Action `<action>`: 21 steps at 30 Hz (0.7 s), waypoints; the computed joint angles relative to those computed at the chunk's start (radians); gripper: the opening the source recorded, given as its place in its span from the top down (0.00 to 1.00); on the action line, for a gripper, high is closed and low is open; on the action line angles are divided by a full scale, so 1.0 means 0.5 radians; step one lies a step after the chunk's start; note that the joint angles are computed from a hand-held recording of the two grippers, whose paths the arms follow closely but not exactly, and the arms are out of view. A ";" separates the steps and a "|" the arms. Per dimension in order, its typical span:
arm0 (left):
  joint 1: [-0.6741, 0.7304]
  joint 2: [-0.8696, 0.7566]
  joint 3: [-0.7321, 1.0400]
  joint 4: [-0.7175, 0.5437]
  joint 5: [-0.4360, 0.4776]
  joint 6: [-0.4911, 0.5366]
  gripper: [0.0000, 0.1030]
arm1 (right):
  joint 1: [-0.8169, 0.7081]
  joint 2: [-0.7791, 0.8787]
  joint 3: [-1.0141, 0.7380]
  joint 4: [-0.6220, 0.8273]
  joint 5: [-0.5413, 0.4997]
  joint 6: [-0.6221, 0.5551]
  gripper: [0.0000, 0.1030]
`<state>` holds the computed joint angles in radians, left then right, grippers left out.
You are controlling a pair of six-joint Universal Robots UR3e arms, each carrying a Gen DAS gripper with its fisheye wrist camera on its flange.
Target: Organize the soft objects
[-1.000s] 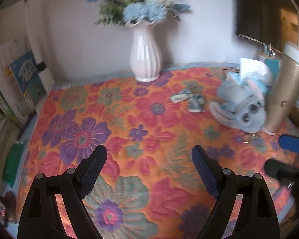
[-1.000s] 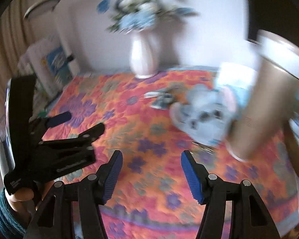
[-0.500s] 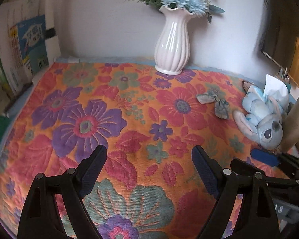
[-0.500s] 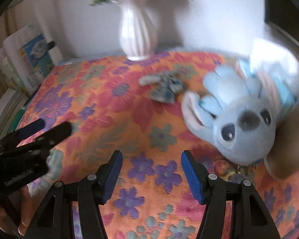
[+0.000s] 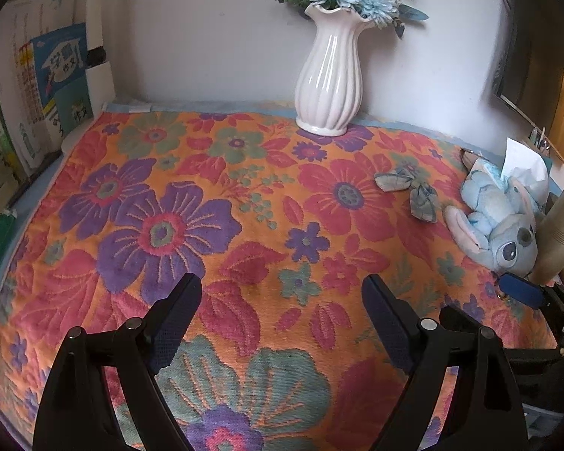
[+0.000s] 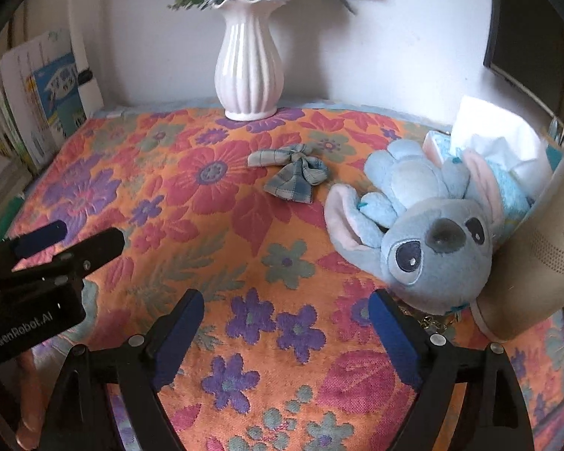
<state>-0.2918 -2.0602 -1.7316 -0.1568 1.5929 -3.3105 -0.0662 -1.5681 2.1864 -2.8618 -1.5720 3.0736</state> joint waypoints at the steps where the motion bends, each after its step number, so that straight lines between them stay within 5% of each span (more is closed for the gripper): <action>1: 0.003 0.000 0.001 -0.010 -0.002 -0.004 0.16 | 0.014 0.006 0.000 -0.012 -0.023 0.000 0.14; 6: 0.010 0.006 -0.012 -0.018 -0.001 -0.012 0.16 | 0.024 -0.019 0.040 -0.071 -0.048 0.017 0.05; 21: 0.010 0.013 -0.013 -0.044 0.034 -0.041 0.16 | 0.012 -0.081 0.093 -0.074 0.001 0.012 0.04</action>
